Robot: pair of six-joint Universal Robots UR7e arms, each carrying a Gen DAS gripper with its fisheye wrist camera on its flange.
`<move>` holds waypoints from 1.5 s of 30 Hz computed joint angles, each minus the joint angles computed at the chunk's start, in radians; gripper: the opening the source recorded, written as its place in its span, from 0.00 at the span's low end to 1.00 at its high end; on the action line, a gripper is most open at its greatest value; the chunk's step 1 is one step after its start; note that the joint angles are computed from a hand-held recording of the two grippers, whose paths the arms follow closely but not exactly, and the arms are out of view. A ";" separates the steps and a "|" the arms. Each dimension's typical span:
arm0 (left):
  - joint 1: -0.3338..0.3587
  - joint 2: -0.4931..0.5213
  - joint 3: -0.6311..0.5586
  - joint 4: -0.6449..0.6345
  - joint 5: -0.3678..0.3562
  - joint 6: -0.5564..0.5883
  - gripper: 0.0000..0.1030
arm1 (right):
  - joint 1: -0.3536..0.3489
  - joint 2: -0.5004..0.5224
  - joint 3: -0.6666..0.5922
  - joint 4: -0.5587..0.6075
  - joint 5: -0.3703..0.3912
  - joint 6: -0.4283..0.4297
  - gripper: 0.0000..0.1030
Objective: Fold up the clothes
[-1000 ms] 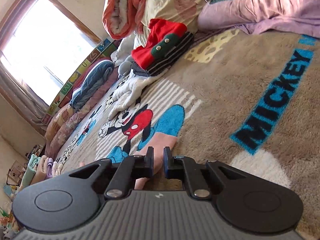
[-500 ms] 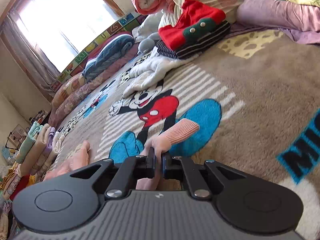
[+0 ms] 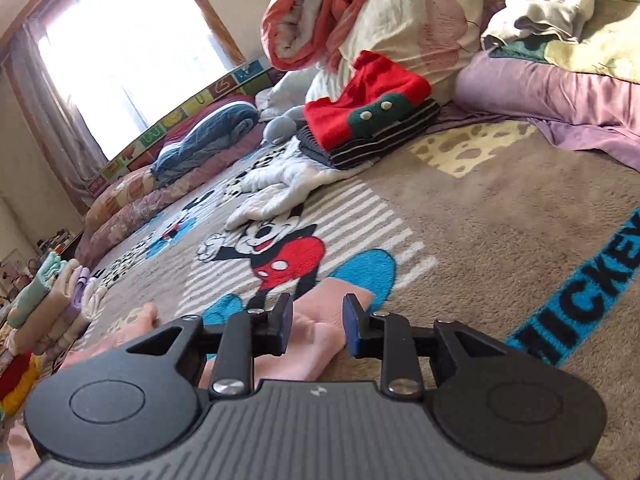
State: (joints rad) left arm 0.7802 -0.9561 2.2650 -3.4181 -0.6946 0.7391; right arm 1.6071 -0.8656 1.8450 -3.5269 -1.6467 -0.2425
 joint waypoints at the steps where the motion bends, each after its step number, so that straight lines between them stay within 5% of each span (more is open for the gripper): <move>1: 0.000 0.000 0.000 0.000 0.000 -0.001 0.16 | 0.006 -0.008 0.013 0.018 0.032 -0.005 0.29; 3: 0.000 -0.001 0.002 0.000 0.000 -0.004 0.16 | 0.005 -0.023 0.035 0.135 0.144 0.010 0.29; 5: 0.001 -0.003 0.002 0.003 -0.003 -0.009 0.16 | 0.021 -0.018 0.047 0.224 0.120 -0.003 0.34; 6: 0.002 -0.004 0.002 0.004 -0.004 -0.012 0.16 | 0.023 -0.009 0.053 0.206 0.065 -0.024 0.26; 7: 0.001 -0.005 0.003 0.004 -0.004 -0.014 0.16 | 0.016 0.001 0.060 0.178 0.044 -0.027 0.00; 9: 0.000 -0.006 0.006 0.006 -0.004 -0.015 0.16 | -0.002 -0.019 0.071 0.167 0.052 0.021 0.00; 12: -0.003 -0.009 0.006 0.017 -0.001 -0.017 0.16 | 0.023 -0.033 0.082 0.122 -0.002 0.015 0.14; 14: -0.005 -0.009 0.008 0.013 0.001 -0.012 0.16 | 0.038 -0.035 0.082 0.138 0.028 0.020 0.34; 21: -0.009 -0.045 0.023 0.057 -0.015 -0.026 0.16 | 0.115 0.050 -0.039 0.351 0.128 -0.022 0.34; 24: -0.003 -0.064 0.023 0.090 -0.028 -0.056 0.16 | 0.134 0.103 -0.106 0.400 0.063 -0.017 0.35; 25: -0.001 -0.069 0.022 0.101 -0.033 -0.066 0.17 | 0.125 0.119 -0.125 0.395 0.027 0.013 0.33; 26: 0.001 -0.074 0.021 0.112 -0.038 -0.075 0.17 | 0.110 0.124 -0.130 0.381 0.033 0.043 0.20; 29: 0.001 -0.083 0.020 0.132 -0.042 -0.080 0.17 | 0.078 0.117 -0.122 0.289 0.019 0.138 0.15; 30: 0.001 -0.088 0.020 0.142 -0.044 -0.083 0.17 | 0.077 0.113 -0.112 0.253 0.009 0.136 0.17; 32: 0.003 -0.107 0.019 0.173 -0.054 -0.094 0.19 | 0.072 0.090 -0.075 0.201 0.027 0.148 0.38; 34: 0.009 -0.135 0.008 0.224 -0.076 -0.116 0.23 | 0.069 0.066 -0.032 0.174 0.063 0.140 0.39; 38: 0.047 -0.279 0.002 0.390 -0.233 -0.266 0.48 | 0.071 0.018 0.061 0.181 0.171 0.068 0.39; 40: 0.086 -0.352 -0.009 0.430 -0.331 -0.364 0.50 | 0.075 0.005 0.104 0.219 0.209 -0.001 0.39; 43: 0.169 -0.414 -0.041 0.394 -0.429 -0.559 0.52 | 0.111 0.017 0.129 0.237 0.054 -0.101 0.29; 45: 0.221 -0.434 -0.055 0.338 -0.416 -0.733 0.52 | 0.105 0.011 0.167 0.161 0.056 -0.105 0.25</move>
